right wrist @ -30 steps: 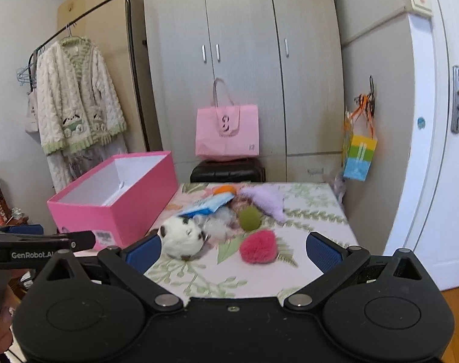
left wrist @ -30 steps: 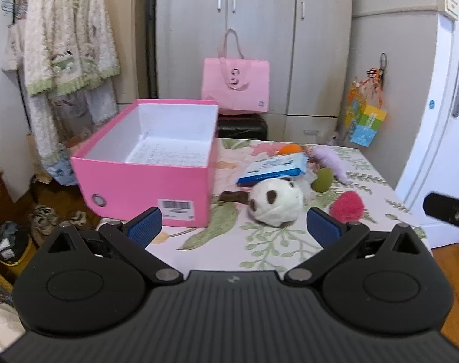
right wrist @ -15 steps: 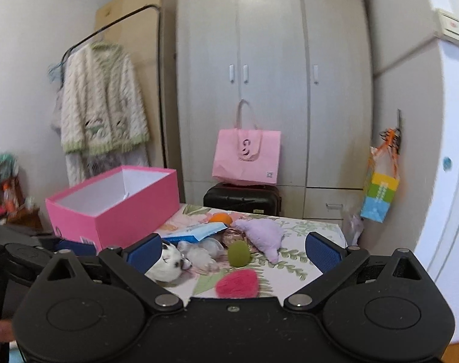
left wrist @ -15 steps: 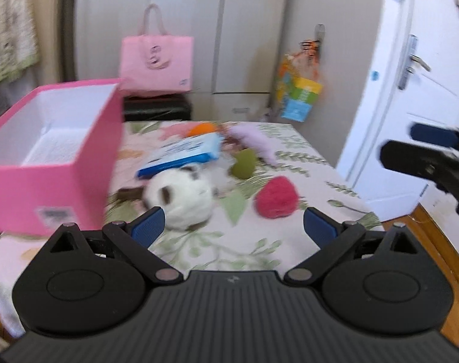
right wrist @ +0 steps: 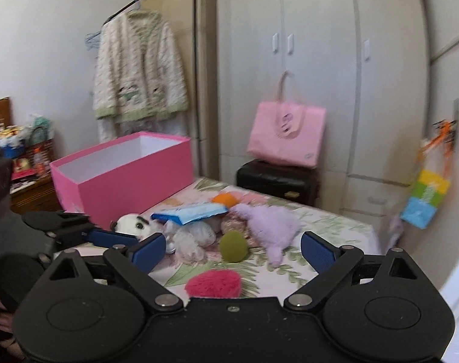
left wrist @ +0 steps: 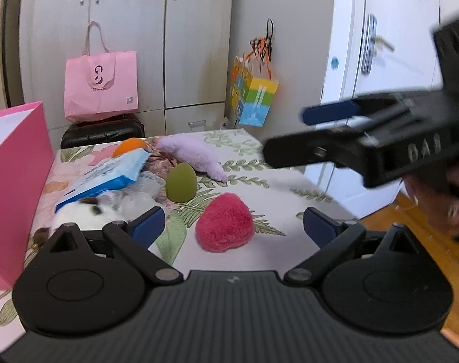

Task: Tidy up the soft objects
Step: 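Grasp the red pom-pom with the left gripper while the right gripper grasps the green sponge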

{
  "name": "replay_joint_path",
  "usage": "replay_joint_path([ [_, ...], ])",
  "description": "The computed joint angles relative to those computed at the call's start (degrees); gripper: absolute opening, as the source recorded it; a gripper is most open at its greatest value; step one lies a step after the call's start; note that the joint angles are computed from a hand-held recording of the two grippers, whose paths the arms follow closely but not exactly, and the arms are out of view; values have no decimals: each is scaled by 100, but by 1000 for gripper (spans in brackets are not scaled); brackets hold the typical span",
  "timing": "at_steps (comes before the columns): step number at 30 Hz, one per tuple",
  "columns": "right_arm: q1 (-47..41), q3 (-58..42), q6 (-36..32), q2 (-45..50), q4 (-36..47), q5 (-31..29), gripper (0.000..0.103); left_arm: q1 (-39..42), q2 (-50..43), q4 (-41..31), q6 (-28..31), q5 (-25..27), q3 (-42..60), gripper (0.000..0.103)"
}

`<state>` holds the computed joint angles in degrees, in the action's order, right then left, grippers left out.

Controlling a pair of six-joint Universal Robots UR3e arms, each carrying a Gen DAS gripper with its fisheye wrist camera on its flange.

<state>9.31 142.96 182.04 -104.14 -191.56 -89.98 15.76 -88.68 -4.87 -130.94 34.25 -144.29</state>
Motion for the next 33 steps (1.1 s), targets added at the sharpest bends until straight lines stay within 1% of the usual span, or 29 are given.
replay_joint_path([
  [1, -334, 21, -121, 16, 56, 430, 96, -179, -328, 533, -205, 150, 31, 95],
  [3, -828, 20, -297, 172, 129, 1044, 93, -553, -891, 1349, -575, 520, 194, 92],
  [4, -1078, 2, -424, 267, 194, 1347, 90, -760, -1177, 1699, -779, 755, 324, 91],
  [5, -1252, -28, -534, 452, 172, 1561, 88, -897, -1339, 1865, -910, 926, 416, 90],
  [6, -1369, -112, -634, 645, 187, 1702, 87, -1036, -1498, 1953, -1046, 1086, 542, 89],
  [8, -1616, -264, -882, 1014, 245, 2085, 85, -1154, -1647, 1936, -1179, 1215, 687, 87],
  [11, -1985, -523, -1256, 1383, 506, 2769, 84, -1305, -1849, 1868, -1294, 1408, 909, 77],
  [12, -2044, -647, -1404, 1506, 627, 2927, 83, -1342, -1860, 1766, -1307, 1480, 974, 67],
  [13, -2058, -760, -1513, 1615, 719, 3009, 81, -1389, -1878, 1609, -1345, 1574, 1074, 60],
  [14, -2024, -915, -1578, 1742, 829, 3016, 81, -1429, -1889, 1358, -1387, 1647, 1199, 59],
  [15, -1949, -1119, -1557, 1899, 972, 2945, 81, -1421, -1899, 1146, -1405, 1615, 1283, 59],
  [16, -1898, -1315, -1507, 2046, 1140, 2910, 80, -1386, -1945, 1269, -1445, 1542, 1249, 58],
  [18, -1866, -1565, -1525, 2300, 1344, 2974, 76, -1403, -1972, 1345, -1474, 1570, 1244, 57],
  [21, -1780, -1794, -1458, 2638, 1274, 2867, 69, -1430, -2099, 1587, -1462, 1569, 1219, 53],
  [24, -1867, -1934, -1347, 2947, 1100, 2964, 59, -1474, -2197, 1768, -1479, 1588, 1249, 50],
  [25, -1890, -1971, -1326, 3020, 1086, 3015, 49, -1470, -2203, 1770, -1501, 1576, 1257, 49],
  [26, -1961, -1937, -1333, 3055, 1062, 3161, 43, -1457, -2197, 1736, -1516, 1550, 1267, 49],
  [27, -2002, -1901, -1317, 3081, 1000, 3260, 43, -1438, -2186, 1691, -1512, 1520, 1278, 48],
  [33, -1899, -1644, -1281, 2922, 679, 3095, 42, -1310, -1989, 1373, -1420, 1355, 1209, 47],
])
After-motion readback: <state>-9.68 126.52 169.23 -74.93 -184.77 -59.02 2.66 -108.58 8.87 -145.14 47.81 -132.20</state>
